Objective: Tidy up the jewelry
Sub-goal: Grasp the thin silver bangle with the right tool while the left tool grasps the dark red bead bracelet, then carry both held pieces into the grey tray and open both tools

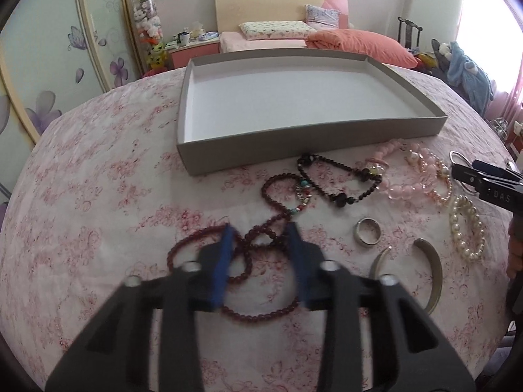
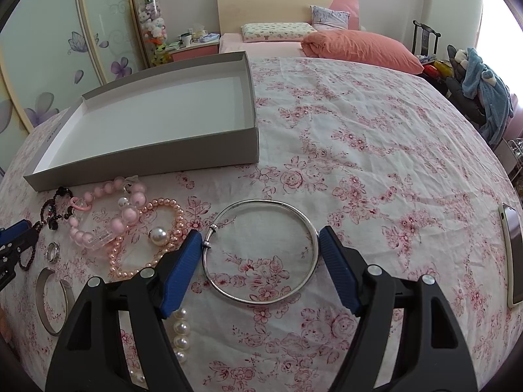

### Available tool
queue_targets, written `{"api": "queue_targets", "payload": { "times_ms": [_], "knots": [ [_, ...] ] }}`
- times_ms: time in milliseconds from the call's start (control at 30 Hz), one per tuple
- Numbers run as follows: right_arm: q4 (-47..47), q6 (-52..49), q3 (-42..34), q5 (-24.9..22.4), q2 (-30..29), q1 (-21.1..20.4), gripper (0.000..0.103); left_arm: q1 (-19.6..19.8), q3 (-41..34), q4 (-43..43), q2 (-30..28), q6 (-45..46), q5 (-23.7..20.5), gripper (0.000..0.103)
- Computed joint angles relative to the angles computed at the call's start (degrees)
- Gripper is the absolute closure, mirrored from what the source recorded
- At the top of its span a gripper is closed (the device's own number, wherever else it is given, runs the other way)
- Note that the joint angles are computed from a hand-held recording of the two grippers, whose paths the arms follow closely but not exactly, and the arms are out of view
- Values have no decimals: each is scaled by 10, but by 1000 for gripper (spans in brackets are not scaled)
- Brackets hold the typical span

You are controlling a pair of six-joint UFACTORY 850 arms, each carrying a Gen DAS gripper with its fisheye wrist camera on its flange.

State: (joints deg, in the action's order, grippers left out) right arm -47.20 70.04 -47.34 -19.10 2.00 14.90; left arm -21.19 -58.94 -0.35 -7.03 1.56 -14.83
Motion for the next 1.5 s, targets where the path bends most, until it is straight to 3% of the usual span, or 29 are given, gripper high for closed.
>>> {"api": "queue_targets", "payload": {
  "times_ms": [67, 367, 533, 733, 967, 1267, 1500],
  "knots": [
    [0, 1, 0, 1, 0, 0, 29, 1, 3, -30, 2, 29, 2, 89],
    [5, -1, 9, 15, 9, -1, 30, 15, 25, -164, 31, 157, 12, 92],
    [-15, 22, 21, 23, 27, 1, 30, 27, 41, -291, 65, 277, 31, 92],
    [-105, 108, 34, 29, 56, 13, 30, 30, 59, -486, 104, 462, 51, 92],
    [-197, 192, 41, 35, 81, 27, 30, 32, 68, -642, 132, 603, 52, 93],
    [-315, 304, 46, 45, 102, 45, 30, 31, 66, -773, 150, 724, 54, 93],
    [-417, 395, 40, 27, 110, 62, 30, 20, 49, -813, 146, 763, 57, 93]
  ]
}}
